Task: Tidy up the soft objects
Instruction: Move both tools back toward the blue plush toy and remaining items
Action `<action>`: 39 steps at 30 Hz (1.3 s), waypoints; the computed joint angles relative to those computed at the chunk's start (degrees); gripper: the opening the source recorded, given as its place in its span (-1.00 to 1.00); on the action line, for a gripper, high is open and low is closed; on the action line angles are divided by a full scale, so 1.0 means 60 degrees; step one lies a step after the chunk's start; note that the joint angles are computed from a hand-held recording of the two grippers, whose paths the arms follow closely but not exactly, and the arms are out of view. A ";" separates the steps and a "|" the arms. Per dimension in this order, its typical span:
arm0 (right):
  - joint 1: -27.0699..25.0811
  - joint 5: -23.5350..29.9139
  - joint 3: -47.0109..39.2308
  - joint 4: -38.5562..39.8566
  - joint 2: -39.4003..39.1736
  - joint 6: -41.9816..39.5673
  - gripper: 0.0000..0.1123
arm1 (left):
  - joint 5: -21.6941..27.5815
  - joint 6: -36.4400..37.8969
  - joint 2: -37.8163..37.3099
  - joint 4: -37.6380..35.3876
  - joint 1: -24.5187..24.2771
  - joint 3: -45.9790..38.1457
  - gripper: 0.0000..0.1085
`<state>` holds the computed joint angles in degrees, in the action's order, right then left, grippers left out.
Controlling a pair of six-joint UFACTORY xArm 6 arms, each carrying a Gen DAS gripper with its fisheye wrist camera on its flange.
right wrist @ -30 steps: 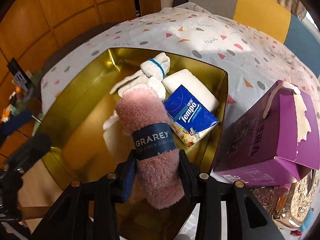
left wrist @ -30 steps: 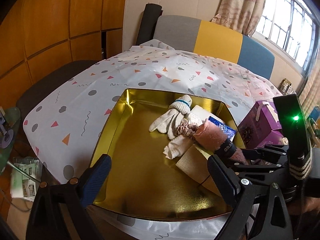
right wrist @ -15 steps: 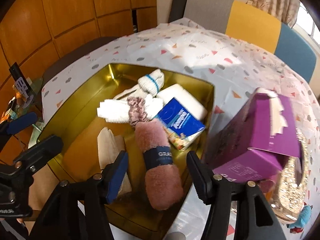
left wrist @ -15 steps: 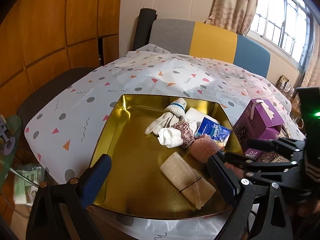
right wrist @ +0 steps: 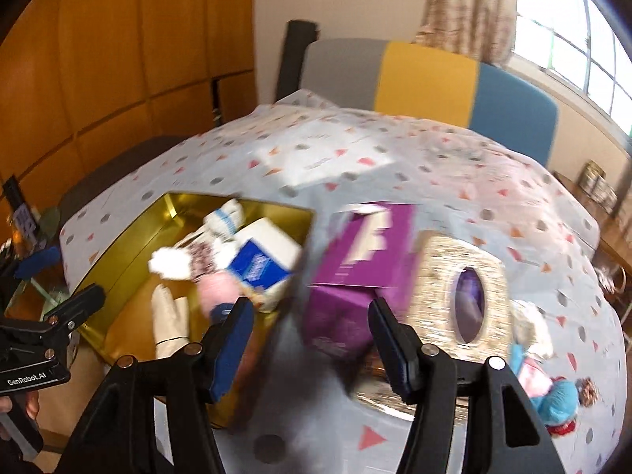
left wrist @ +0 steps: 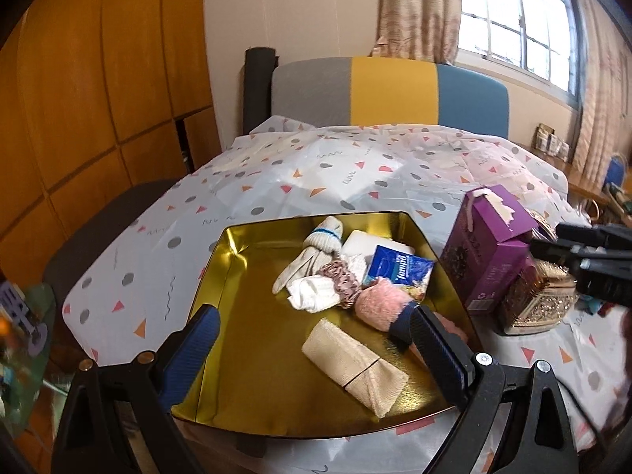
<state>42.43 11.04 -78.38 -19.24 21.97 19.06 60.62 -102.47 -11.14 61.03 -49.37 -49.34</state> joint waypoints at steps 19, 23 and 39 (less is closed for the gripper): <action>-0.3169 0.0052 0.1749 -0.5078 -0.1808 0.6432 0.09 | -0.0067 0.1284 0.1243 0.0159 -0.0460 -0.1489 0.79; -0.3950 0.0300 0.1935 -0.6040 -0.1998 0.7870 0.09 | -0.0185 0.1654 0.1578 0.0185 -0.0524 -0.1915 0.79; -0.5898 0.0576 0.2630 -0.6048 -0.1981 1.0835 0.09 | -0.1120 0.3359 0.3405 0.0326 -0.0529 -0.4313 0.79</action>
<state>7.05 14.50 -62.60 -55.53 10.09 84.07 53.90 -82.32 9.29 62.99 -52.55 -75.23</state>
